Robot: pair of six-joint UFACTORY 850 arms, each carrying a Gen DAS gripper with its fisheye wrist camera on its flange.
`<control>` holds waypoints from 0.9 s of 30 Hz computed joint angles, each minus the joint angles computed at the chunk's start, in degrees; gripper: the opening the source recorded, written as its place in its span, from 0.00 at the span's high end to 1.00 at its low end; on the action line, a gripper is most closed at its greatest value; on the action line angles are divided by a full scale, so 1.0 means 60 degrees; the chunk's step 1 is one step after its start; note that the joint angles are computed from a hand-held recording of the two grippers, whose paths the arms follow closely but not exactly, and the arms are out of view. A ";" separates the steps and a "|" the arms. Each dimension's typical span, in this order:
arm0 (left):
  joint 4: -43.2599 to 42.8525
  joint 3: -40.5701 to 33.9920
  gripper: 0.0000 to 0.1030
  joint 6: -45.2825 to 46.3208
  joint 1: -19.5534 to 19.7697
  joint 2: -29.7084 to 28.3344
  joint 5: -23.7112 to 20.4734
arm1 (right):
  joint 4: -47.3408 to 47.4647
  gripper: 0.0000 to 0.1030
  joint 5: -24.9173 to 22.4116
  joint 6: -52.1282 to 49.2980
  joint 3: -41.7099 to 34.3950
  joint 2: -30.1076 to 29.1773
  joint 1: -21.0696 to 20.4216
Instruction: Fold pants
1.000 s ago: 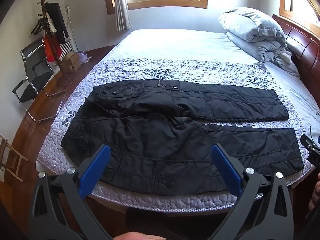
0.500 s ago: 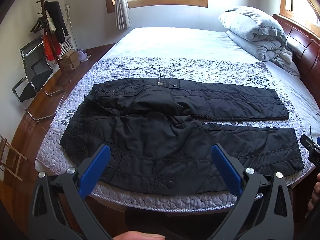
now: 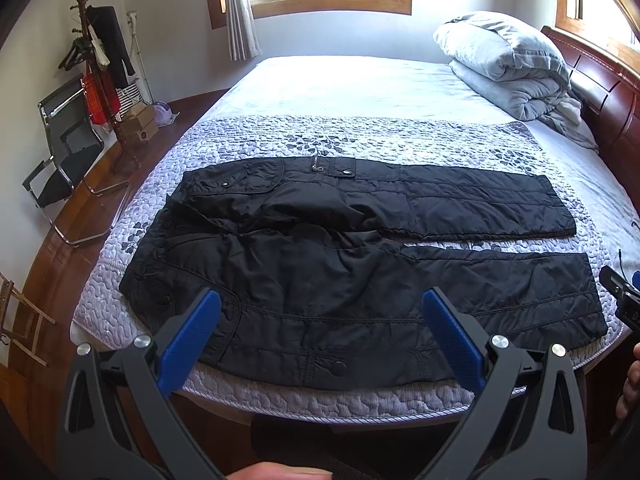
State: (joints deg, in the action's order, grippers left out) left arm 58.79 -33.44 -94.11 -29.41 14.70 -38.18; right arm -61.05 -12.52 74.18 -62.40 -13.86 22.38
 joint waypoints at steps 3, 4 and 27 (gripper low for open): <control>-0.0026 -0.0016 0.02 0.0023 0.0006 -0.0025 0.0006 | -0.0020 0.03 -0.0017 0.0035 0.0014 0.0001 0.0002; -0.0017 -0.0021 0.02 0.0017 0.0007 -0.0028 0.0003 | 0.0058 0.03 -0.0019 -0.0036 0.0003 -0.0004 -0.0002; 0.0006 -0.0032 0.02 0.0003 0.0049 -0.0106 0.0080 | 0.0448 0.03 -0.0007 -0.0453 -0.0061 -0.0075 -0.0047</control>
State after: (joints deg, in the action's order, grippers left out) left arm 58.83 -33.64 -94.09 -29.11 14.06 -37.70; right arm -58.36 -12.56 71.46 -62.76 -14.31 22.09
